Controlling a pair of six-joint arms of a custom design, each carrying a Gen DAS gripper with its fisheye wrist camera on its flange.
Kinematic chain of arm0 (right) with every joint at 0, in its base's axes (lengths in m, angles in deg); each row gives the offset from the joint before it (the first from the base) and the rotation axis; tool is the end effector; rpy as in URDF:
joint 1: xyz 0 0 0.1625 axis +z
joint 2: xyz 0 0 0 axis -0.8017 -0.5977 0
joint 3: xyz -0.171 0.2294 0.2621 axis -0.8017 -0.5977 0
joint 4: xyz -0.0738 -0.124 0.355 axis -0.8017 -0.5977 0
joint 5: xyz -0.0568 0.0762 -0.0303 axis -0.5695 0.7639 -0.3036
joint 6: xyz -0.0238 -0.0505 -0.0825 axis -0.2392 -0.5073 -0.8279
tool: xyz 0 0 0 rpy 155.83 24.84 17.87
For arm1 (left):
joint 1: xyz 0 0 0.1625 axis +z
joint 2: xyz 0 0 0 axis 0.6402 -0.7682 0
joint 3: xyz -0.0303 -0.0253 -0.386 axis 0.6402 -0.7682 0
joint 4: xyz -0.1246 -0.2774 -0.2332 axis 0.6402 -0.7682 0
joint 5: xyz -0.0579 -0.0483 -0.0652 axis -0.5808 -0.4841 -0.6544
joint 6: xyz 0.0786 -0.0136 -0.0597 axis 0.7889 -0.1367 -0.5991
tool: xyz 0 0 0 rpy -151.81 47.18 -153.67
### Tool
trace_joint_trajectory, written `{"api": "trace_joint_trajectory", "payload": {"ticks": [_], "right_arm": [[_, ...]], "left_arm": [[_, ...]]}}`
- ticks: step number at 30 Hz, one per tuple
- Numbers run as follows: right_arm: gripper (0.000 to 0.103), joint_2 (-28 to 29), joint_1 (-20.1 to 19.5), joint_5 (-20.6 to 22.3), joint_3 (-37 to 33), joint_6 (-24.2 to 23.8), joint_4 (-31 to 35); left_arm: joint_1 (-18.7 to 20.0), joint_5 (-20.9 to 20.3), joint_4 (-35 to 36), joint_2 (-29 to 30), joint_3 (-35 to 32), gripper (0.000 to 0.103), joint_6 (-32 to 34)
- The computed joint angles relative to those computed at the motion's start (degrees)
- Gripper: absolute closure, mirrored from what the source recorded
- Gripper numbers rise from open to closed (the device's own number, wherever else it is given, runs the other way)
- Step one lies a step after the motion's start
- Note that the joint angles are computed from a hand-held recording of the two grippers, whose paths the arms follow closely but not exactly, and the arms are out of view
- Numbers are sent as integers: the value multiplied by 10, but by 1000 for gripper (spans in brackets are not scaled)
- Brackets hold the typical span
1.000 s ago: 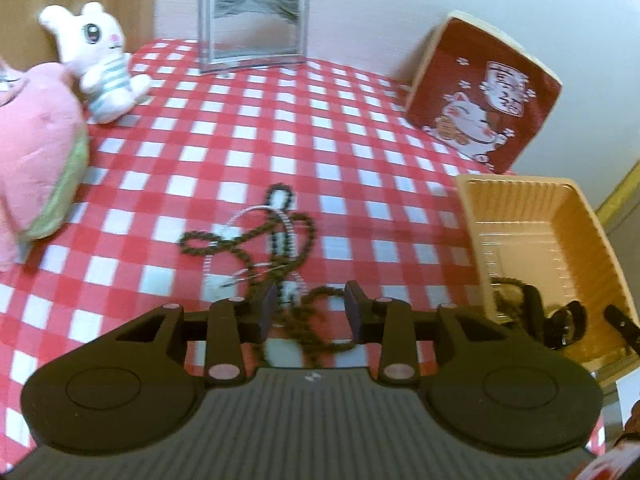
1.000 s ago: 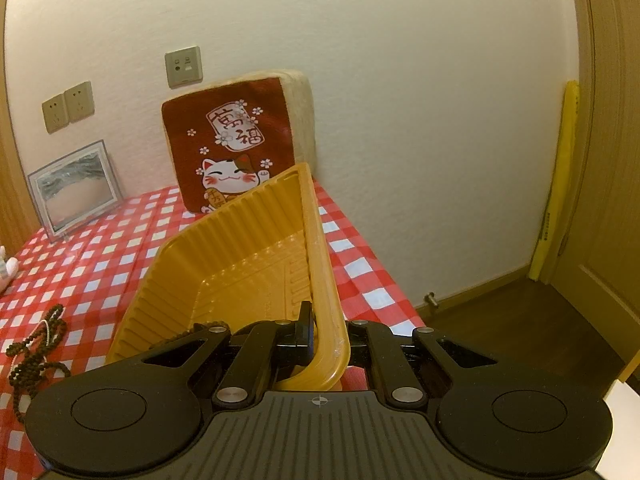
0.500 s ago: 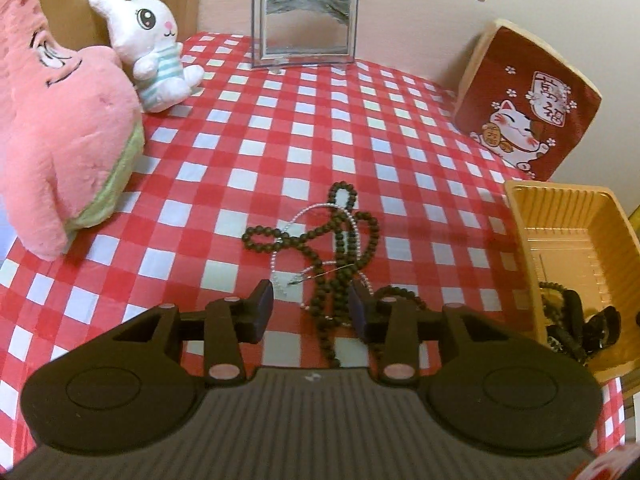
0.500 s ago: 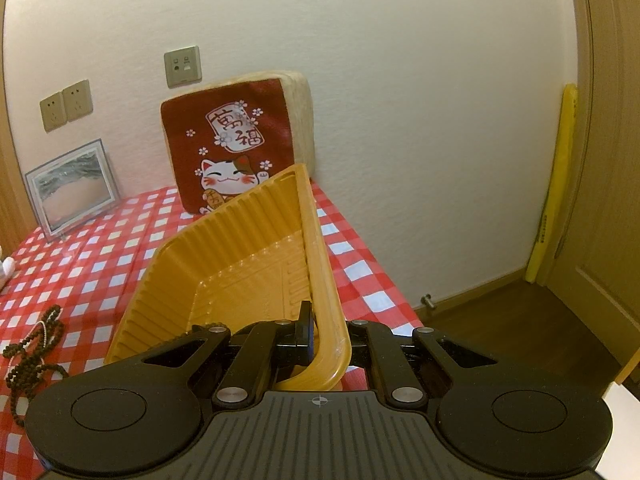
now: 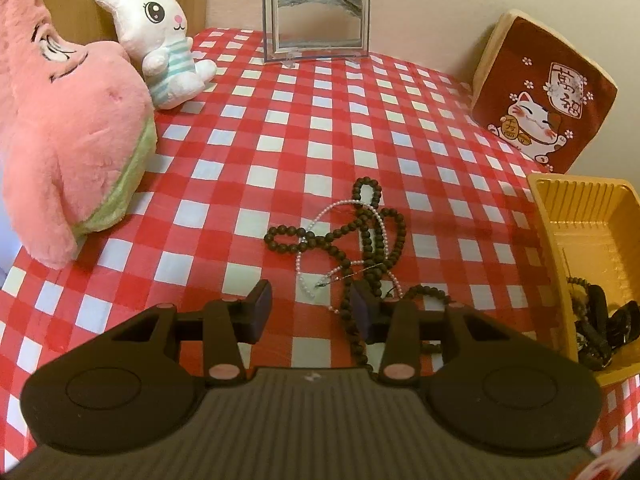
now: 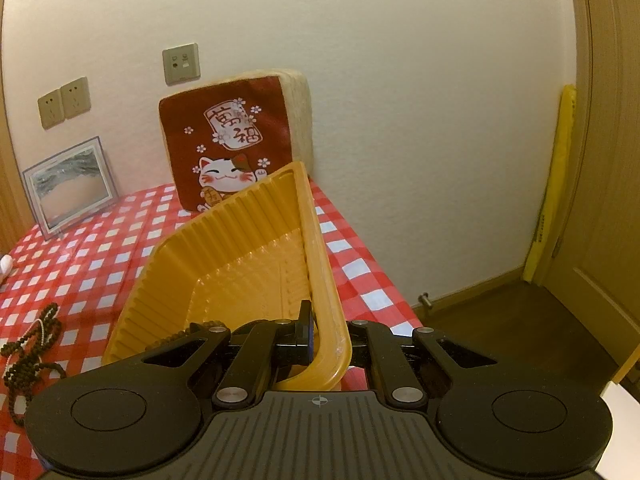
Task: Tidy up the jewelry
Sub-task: 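Pinch a dark bead strand near the pearls with the left tool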
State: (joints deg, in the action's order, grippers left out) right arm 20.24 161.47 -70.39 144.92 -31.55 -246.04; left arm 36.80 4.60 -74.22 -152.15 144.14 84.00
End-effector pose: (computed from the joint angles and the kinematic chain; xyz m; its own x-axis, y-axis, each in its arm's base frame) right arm 0.2569 -0.5638 0.0355 -0.7765 0.1260 0.6174 -0.4795 0.5177 -0.7086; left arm 0.0623 -0.6030 0.3399 -0.8029 -0.1885 -0.5656 0.2525 0.7519 -0.6090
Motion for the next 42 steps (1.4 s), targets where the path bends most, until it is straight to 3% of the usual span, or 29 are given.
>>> {"api": "trace_joint_trajectory", "payload": {"ticks": [10, 23, 33, 37, 42], "right_arm": [[97, 1, -1, -7, 1, -2, 1], [97, 3, 1, -12, -3, 2, 6], [97, 1, 1, -11, -1, 3, 6], [97, 3, 2, -13, -3, 5, 8], [97, 3, 4, -13, -3, 7, 11]], "left_arm": [[10, -19, 0, 17, -11, 64, 43], [7, -94, 29, 58, -30, 70, 124], [6, -73, 27, 101, -64, 85, 194], [7, -68, 38, 106, -72, 95, 199], [7, -74, 40, 104, -72, 97, 191]]}}
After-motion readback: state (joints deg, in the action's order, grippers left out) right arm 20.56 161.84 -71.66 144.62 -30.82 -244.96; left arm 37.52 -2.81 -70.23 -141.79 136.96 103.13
